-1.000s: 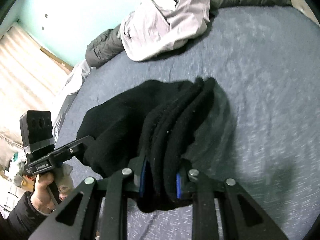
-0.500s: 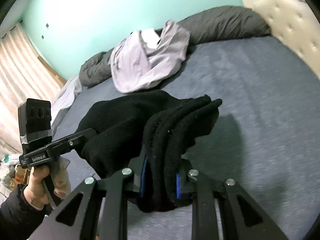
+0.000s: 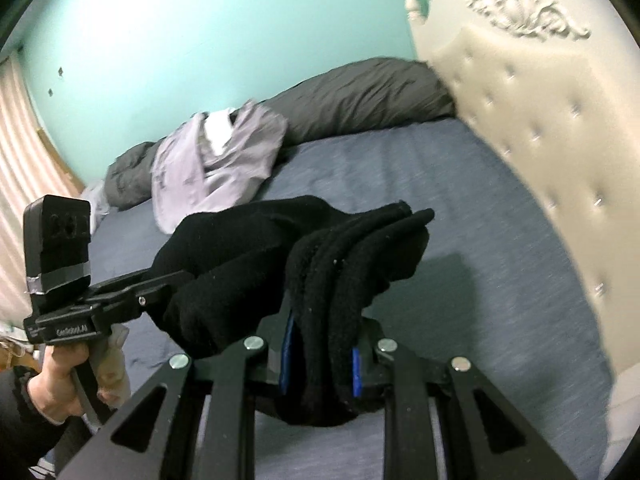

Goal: Fold clothes

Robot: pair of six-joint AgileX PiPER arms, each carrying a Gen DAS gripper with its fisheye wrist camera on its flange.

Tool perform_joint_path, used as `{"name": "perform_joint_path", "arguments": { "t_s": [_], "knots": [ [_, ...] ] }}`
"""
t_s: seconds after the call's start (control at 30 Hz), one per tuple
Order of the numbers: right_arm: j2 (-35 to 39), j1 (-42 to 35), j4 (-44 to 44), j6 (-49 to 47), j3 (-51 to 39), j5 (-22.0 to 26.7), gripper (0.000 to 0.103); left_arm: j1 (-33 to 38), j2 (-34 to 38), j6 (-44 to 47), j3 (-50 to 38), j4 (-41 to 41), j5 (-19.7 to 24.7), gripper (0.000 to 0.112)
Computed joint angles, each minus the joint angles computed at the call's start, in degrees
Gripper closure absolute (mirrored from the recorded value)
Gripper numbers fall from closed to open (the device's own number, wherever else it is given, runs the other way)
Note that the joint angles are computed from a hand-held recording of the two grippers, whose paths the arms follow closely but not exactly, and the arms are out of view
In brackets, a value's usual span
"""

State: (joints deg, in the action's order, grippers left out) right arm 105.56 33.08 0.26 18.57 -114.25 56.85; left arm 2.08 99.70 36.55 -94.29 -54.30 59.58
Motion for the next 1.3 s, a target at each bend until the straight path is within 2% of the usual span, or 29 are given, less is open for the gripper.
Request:
{"name": "perform_joint_path", "arguments": {
  "t_s": [0.17,0.3,0.4,0.5,0.6,0.7,0.8,0.9,1.1,1.17,1.23,1.3],
  "knots": [
    [2.95,-5.67,-1.78,-7.06,-2.94,0.35,0.082,-8.27,5.38,-2.79,-0.38,2.32,-9.12,0.052],
    [3.32,-9.73,-1.86,-9.66,5.28,-5.07,0.082,-12.73,11.06,-1.78,3.72,0.65,-13.75,0.052],
    [3.80,-12.27,-1.25,-9.97,13.72,-9.41,0.082,-14.30,15.70,-2.08,6.75,-0.29,-13.21,0.052],
    [3.77,-13.98,0.70,-11.50,23.70,-14.09,0.082,-15.65,15.91,1.06,11.75,-0.96,-15.69,0.052],
    [2.58,-16.21,4.09,-12.96,29.25,-17.25,0.083,-15.52,16.09,1.05,13.89,-2.29,-15.86,0.050],
    [1.70,-18.63,8.03,-15.10,34.04,-19.94,0.083,-16.03,15.29,-2.96,13.44,0.51,-14.94,0.049],
    [1.17,-19.04,8.20,-14.04,34.43,-19.65,0.082,-16.88,14.54,-5.23,11.76,3.34,-13.45,0.049],
    [1.16,-19.17,7.12,-11.83,32.99,-18.16,0.082,-15.52,14.99,-5.55,11.23,1.90,-10.41,0.049],
    [1.16,-20.68,6.55,-9.12,31.22,-13.55,0.078,-12.33,9.11,-3.84,16.77,5.03,-9.90,0.049],
    [-0.94,-21.25,4.69,-7.04,33.56,-15.25,0.068,-11.03,6.84,-2.83,17.97,5.94,-9.98,0.049],
    [-4.49,-22.02,0.80,-1.98,37.03,-19.23,0.068,-12.13,5.77,-2.47,16.98,8.14,-11.90,0.049],
    [-7.26,-23.10,5.33,-4.95,39.62,-23.56,0.068,-13.74,5.38,-2.56,15.48,10.20,-13.51,0.049]
  ]
}}
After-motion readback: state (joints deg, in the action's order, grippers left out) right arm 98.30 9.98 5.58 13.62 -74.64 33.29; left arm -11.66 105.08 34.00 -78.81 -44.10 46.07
